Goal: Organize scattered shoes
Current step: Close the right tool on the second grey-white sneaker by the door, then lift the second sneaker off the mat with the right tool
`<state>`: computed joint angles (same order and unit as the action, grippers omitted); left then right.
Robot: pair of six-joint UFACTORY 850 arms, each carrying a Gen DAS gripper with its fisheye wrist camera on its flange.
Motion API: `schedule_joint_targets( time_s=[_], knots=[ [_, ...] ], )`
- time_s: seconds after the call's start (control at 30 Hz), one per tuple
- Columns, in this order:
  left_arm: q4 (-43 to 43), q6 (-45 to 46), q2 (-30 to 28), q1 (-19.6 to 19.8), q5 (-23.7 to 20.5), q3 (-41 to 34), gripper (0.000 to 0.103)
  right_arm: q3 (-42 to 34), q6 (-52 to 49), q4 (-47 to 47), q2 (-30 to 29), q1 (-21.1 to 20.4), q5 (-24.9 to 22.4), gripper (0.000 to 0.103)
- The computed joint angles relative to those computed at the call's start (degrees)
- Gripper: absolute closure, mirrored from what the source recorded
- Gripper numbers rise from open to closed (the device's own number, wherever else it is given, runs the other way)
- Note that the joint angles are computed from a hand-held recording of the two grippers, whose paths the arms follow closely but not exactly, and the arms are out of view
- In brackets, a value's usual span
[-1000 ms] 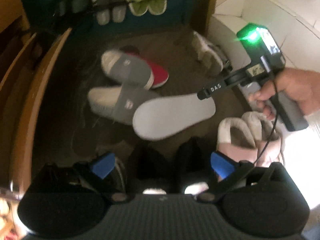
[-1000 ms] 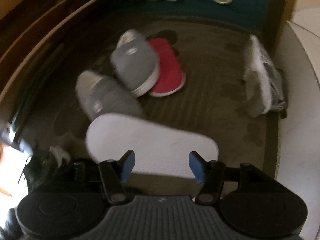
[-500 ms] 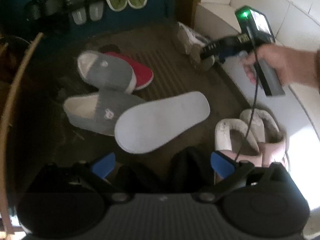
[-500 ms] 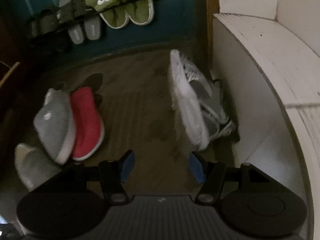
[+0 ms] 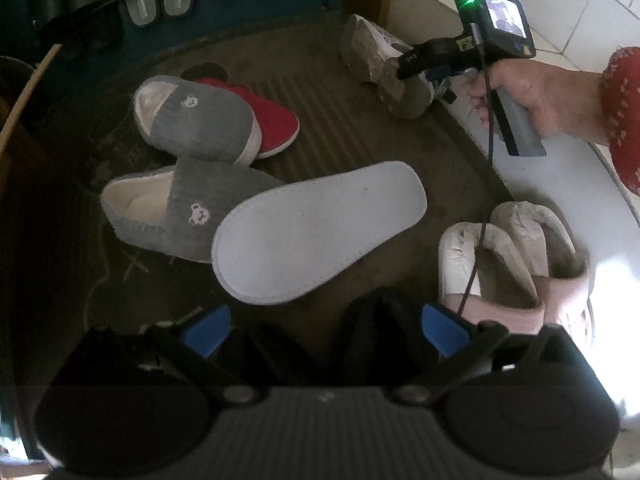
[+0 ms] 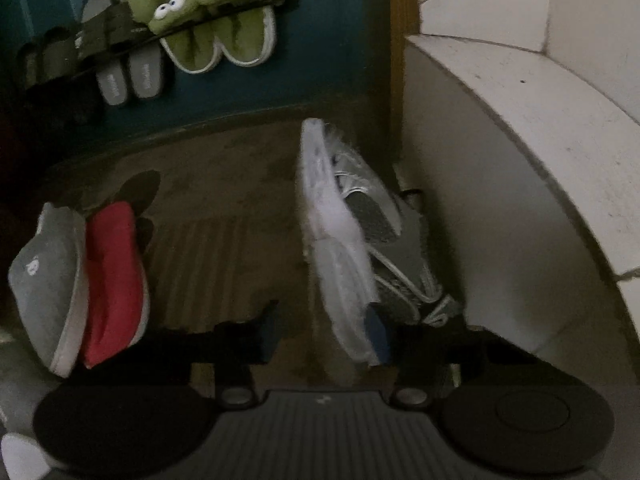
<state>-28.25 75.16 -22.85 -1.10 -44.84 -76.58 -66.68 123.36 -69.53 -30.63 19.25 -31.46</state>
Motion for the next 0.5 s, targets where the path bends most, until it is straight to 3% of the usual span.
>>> schedule_joint_targets(
  time_s=[0.1, 0.3, 0.5],
  knots=[
    [-0.1, 0.0, -0.1, 0.2, -0.7, -0.1, 0.0, -0.6, -3.9, 0.9, -0.3, 0.6, -1.5, 0.085],
    [0.4, 0.0, 0.1, 0.2, -0.9, 0.4, 0.0, -5.0, -18.9, 4.0, -2.6, 2.6, -4.0, 0.086],
    [0.6, -0.1, 0.5, 0.6, -0.8, 0.7, 0.0, -8.7, -25.7, 5.5, -4.7, 4.0, 1.2, 0.087]
  ],
)
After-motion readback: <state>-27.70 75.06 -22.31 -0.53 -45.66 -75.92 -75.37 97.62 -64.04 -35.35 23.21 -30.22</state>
